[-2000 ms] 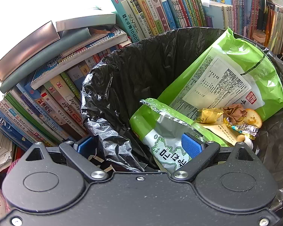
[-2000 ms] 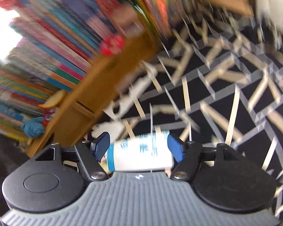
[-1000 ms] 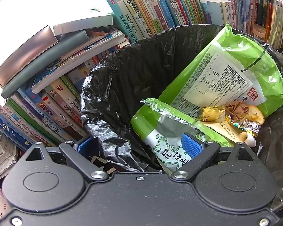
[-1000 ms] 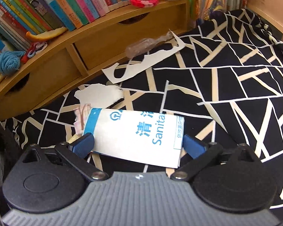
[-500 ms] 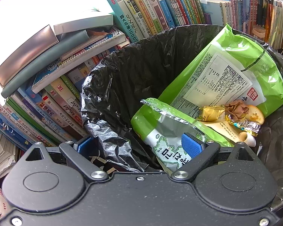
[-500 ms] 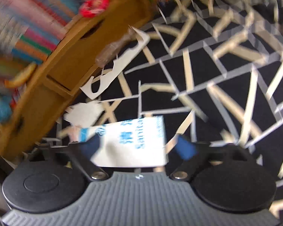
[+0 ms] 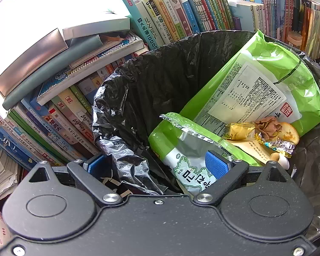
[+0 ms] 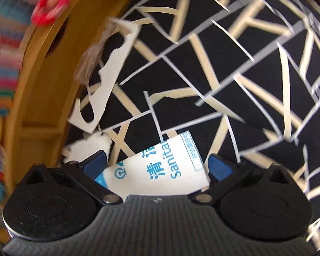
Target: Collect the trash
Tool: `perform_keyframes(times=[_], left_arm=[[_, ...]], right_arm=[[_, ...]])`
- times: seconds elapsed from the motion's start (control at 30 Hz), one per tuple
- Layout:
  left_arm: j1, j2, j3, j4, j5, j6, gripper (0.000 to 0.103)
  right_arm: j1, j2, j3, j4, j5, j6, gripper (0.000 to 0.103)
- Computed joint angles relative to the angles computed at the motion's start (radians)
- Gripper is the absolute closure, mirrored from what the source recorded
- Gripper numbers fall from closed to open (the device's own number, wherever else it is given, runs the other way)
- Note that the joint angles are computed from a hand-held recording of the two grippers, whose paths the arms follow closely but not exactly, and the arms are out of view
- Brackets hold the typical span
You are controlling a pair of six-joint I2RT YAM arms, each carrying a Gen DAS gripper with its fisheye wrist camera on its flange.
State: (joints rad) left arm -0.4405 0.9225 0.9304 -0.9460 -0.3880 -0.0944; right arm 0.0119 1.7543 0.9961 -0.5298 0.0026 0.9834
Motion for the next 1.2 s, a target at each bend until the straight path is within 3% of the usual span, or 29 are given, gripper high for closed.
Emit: perform_keyframes(times=[0.17, 0.23, 0.3, 0.33, 0.43, 0.47, 0.53, 0.63, 0.7, 0.97, 1.2], left_arm=[[0.007, -0.005, -0.004, 0.011, 0.013, 0.006, 0.008], [0.002, -0.008, -0.009, 0.019, 0.007, 0.003, 0.008], [-0.003, -0.014, -0.014, 0.025, 0.0, 0.0, 0.008], [-0.005, -0.016, -0.017, 0.029, -0.003, -0.003, 0.008], [-0.006, -0.017, -0.02, 0.034, -0.002, -0.006, 0.008], [-0.004, -0.019, -0.021, 0.035, 0.001, -0.003, 0.008], [-0.002, -0.021, -0.022, 0.037, 0.004, 0.002, 0.008], [-0.005, -0.018, -0.02, 0.033, 0.0, 0.001, 0.008], [-0.007, -0.017, -0.019, 0.032, -0.004, 0.003, 0.008], [-0.036, -0.002, -0.016, 0.031, -0.048, 0.013, 0.008], [-0.045, 0.009, -0.014, 0.035, -0.063, 0.006, 0.008]], right_arm=[[0.089, -0.02, -0.026, 0.007, 0.103, -0.09, 0.013], [0.08, -0.071, -0.065, 0.004, 0.097, -0.109, 0.034], [0.045, -0.132, -0.111, -0.014, 0.071, -0.147, 0.042], [0.03, -0.152, -0.126, -0.032, 0.063, -0.166, 0.051], [-0.014, -0.211, -0.177, -0.081, 0.057, -0.264, 0.051], [-0.025, -0.242, -0.203, -0.078, 0.046, -0.308, 0.051], [-0.021, -0.282, -0.232, -0.078, 0.048, -0.436, 0.028], [0.059, -0.4, -0.332, 0.009, 0.107, -0.698, 0.007], [0.103, -0.438, -0.371, 0.044, 0.119, -0.808, 0.0], [0.216, -0.309, -0.375, 0.279, 0.189, -0.94, 0.0], [0.224, -0.227, -0.427, 0.45, 0.192, -0.826, 0.003]])
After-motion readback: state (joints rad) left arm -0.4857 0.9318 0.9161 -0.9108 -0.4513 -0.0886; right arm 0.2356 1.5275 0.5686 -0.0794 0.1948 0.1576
